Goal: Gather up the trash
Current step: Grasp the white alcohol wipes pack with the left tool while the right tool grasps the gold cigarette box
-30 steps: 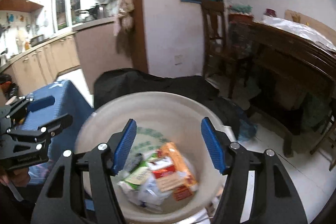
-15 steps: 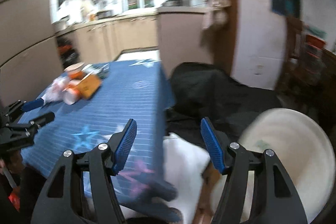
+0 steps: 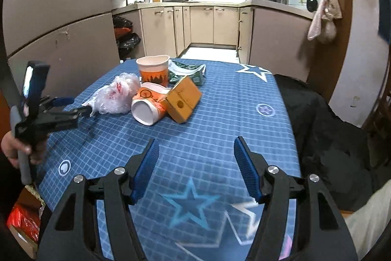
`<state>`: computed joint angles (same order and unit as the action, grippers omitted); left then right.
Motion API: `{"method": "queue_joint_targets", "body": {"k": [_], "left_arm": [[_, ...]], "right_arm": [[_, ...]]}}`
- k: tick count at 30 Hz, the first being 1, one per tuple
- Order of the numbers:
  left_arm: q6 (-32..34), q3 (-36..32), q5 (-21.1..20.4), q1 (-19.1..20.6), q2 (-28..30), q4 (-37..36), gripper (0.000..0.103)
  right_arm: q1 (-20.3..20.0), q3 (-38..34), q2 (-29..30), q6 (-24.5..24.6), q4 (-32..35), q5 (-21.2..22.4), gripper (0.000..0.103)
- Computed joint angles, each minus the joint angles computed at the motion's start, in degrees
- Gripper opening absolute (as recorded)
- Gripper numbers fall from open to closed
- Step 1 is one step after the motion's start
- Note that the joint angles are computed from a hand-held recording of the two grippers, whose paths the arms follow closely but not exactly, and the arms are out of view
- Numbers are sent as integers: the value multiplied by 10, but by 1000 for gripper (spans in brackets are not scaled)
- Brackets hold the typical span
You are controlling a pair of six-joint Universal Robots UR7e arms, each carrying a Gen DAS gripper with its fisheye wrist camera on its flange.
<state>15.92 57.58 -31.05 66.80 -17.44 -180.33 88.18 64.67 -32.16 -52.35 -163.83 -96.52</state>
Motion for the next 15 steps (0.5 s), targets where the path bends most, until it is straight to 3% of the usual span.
{"method": "queue_joint_targets", "body": {"k": [5,10,12,15], "left_arm": [[6,-77,-19,17,28,55,77],[-30,-137,-21,29,52,153,74],[-68,-127,-42,32,40,177,63],[-83,-95,-30,30,23,153,62]], "right_arm": [[6,-68,42,33,54,-13,62],[12,-142,86,50,97,-19,71],[16,-182,110,46,114,-26,72],[19,-239,142,54,145,-32,76]]}}
